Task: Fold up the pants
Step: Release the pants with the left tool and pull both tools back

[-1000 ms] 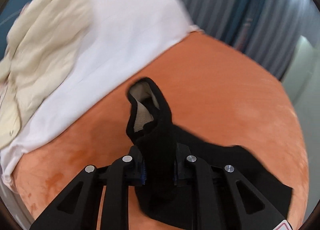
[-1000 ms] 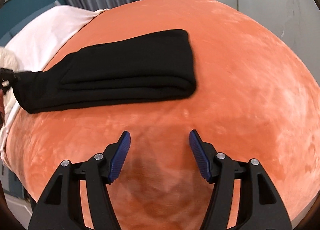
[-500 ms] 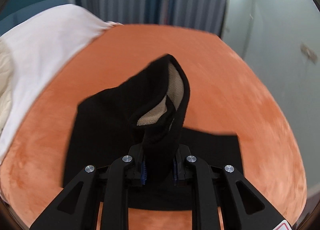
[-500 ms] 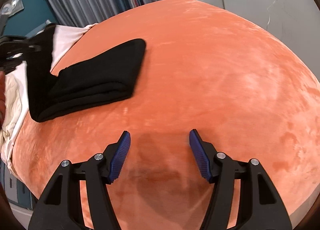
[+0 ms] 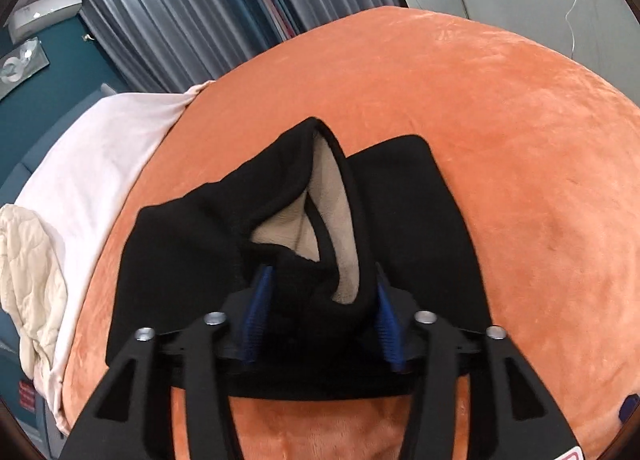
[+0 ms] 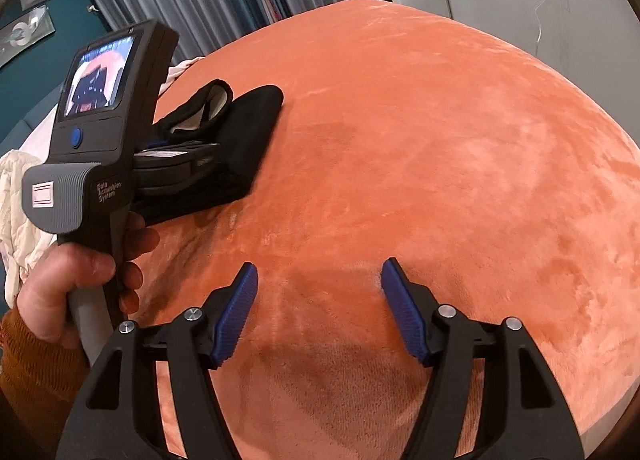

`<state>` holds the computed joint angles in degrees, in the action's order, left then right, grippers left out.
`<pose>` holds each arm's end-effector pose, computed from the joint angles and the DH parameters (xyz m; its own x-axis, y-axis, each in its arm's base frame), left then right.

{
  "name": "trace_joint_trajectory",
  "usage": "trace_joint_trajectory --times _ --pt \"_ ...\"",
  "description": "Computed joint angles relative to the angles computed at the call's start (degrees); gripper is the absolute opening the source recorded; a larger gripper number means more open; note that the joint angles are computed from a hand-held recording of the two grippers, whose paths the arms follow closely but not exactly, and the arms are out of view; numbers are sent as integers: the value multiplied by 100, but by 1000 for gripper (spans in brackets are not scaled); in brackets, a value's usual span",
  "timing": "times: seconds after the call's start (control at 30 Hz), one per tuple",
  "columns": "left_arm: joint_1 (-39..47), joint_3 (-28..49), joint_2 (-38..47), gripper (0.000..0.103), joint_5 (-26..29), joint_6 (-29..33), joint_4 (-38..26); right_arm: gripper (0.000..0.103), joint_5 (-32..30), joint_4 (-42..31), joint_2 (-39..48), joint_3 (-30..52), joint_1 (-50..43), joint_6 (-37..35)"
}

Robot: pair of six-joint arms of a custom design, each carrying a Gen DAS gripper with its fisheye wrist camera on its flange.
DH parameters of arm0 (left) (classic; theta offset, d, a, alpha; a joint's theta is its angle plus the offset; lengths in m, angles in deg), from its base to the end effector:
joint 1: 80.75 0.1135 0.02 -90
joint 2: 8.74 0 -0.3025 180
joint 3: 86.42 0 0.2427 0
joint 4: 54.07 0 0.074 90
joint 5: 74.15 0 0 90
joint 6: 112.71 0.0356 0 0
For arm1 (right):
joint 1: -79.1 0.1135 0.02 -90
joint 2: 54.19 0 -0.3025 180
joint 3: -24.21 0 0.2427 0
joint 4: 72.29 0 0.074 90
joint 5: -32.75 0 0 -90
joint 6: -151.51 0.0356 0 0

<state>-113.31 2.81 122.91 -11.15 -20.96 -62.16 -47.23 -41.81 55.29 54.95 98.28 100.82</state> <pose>0.4027 -0.2379 0.0942 -0.6429 0.4428 -0.6249 0.2559 0.8932 0.3696 0.2295 0.0733 0.0793 -0.6809 0.4237 -0.5974 0.2808 0.9044 0.3213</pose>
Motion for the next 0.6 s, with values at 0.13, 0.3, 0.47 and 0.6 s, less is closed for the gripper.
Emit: trace_joint_trajectory --times 0.13,0.3,0.47,0.6 --pt "31 -315 -329 61 345 -126 84 63 -1 71 10 -43 4 -12" --pt "139 -741 -901 62 875 -196 209 63 141 -109 33 72 94 7" --pt "325 -906 -1355 63 1398 -353 102 63 264 -454 -31 231 169 96" --pt "612 -1185 -1734 68 1799 -460 82 66 441 -883 -116 424 312 300"
